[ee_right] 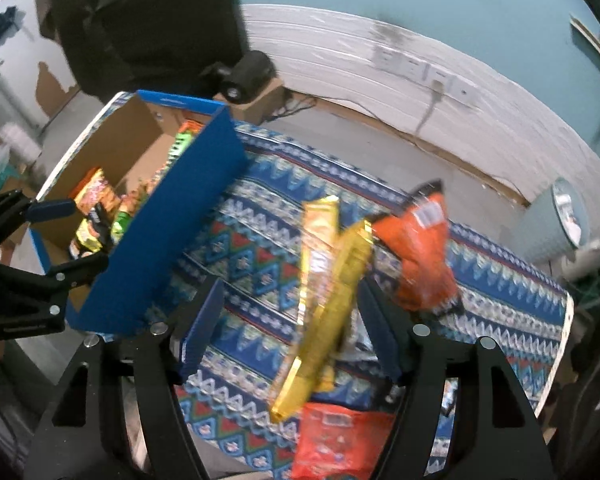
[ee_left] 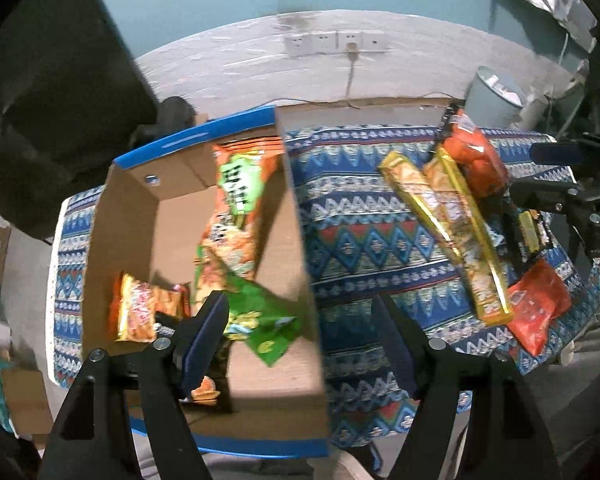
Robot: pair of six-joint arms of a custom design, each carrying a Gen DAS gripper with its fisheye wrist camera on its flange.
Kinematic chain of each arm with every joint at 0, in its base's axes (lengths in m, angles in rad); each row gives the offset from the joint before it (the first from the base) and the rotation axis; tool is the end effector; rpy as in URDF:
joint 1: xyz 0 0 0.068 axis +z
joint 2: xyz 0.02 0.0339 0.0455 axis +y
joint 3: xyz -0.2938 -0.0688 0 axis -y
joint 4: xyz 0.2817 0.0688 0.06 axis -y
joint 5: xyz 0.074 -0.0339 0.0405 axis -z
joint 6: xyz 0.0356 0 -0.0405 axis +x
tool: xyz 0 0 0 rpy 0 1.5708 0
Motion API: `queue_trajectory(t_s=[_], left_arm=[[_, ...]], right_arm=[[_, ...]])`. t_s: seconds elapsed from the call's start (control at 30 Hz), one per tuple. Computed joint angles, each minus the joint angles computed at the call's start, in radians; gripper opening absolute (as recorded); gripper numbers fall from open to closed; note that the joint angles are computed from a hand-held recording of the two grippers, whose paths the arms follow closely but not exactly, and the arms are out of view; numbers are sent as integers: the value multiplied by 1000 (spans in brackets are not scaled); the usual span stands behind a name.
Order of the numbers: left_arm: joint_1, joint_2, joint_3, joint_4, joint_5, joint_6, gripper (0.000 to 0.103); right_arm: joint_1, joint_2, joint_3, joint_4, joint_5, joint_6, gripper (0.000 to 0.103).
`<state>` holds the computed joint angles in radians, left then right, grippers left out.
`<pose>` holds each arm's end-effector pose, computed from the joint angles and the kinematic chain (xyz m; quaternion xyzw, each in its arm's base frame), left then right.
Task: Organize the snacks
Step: 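Move both open grippers back over the remaining snack pile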
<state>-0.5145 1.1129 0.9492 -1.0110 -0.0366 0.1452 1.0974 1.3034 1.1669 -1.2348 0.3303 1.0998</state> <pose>0.1923 -0.1072 0.2892 0.3141 0.9286 -0.0185 0.1967 0.1247 0.2181 0.3124 0.0175 0.9815 0.0131 0.1904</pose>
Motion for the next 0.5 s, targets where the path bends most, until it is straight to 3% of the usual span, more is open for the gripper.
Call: queue_trajectory(t_s=[0.2,0.5], left_arm=[[-113,44,17,4,-29,-86,75],[-215,153,61,4,5,-208,75]], right_arm=[[16,-107,-62,-70,21,84,73],[39,-255,-143,-172,36,187,74]])
